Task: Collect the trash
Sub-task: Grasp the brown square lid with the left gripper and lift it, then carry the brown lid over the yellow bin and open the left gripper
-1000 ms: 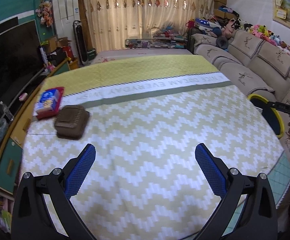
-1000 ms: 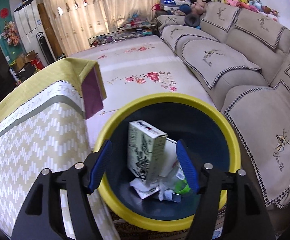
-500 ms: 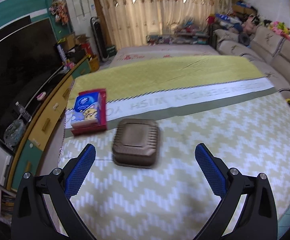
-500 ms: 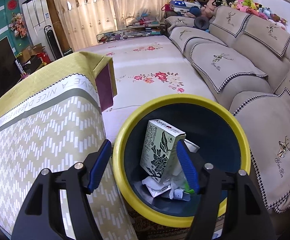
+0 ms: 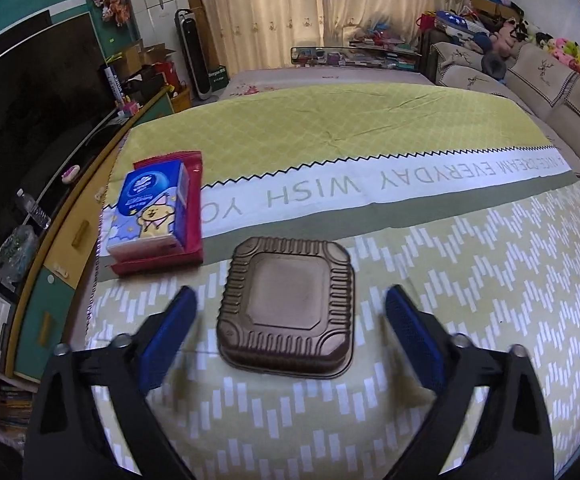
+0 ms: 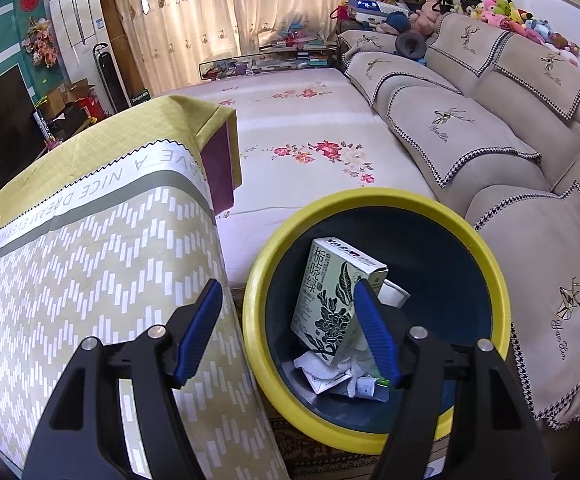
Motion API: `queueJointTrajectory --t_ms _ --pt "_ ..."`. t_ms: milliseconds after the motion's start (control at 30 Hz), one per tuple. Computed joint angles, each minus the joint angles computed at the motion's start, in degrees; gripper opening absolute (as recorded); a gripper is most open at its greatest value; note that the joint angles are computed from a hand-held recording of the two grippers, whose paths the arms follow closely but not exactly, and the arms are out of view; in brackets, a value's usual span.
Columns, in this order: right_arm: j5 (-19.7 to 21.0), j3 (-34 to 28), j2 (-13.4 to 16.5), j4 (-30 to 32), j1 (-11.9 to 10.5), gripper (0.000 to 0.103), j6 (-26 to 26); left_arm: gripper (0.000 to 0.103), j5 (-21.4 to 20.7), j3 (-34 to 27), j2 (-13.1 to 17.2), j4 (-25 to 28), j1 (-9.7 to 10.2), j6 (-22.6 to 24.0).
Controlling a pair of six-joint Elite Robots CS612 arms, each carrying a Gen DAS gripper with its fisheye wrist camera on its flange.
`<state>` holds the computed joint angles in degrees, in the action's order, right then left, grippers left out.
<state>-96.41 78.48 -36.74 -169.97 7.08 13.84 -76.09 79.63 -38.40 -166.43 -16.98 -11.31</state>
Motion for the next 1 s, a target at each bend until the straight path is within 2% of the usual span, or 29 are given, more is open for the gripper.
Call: queueJointTrajectory --t_ms 33,100,300,533,700,867,1000 --pt "0.24 0.0 0.01 0.03 0.0 0.065 -0.04 0.076 -0.44 -0.32 0.16 0.44 0.05 0.09" --pt "0.61 0.0 0.07 0.06 -0.08 0.065 -0.14 0.065 -1.14 -0.85 0.32 1.4 0.03 0.17" --pt "1.51 1.12 -0.32 -1.29 -0.37 0.065 -0.05 0.065 -0.34 0.05 -0.59 0.66 -1.92 2.73" --pt "0.77 5.28 -2.39 -5.21 -1.36 0.065 0.62 0.065 -5.02 -1.1 -1.19 -1.17 -5.52 6.0" --pt "-0.01 8.88 -4.16 -7.13 -2.31 0.068 0.88 0.065 -10.59 -6.42 0.89 0.09 -8.9 10.24" --pt "-1.99 12.73 -6.05 -9.75 -3.43 0.068 1.04 0.065 -16.25 -14.35 4.46 4.08 -12.37 14.17" --pt "-2.36 15.19 -7.23 -11.7 -4.5 0.068 1.69 0.065 -18.01 -21.33 7.67 8.11 -15.38 18.0"
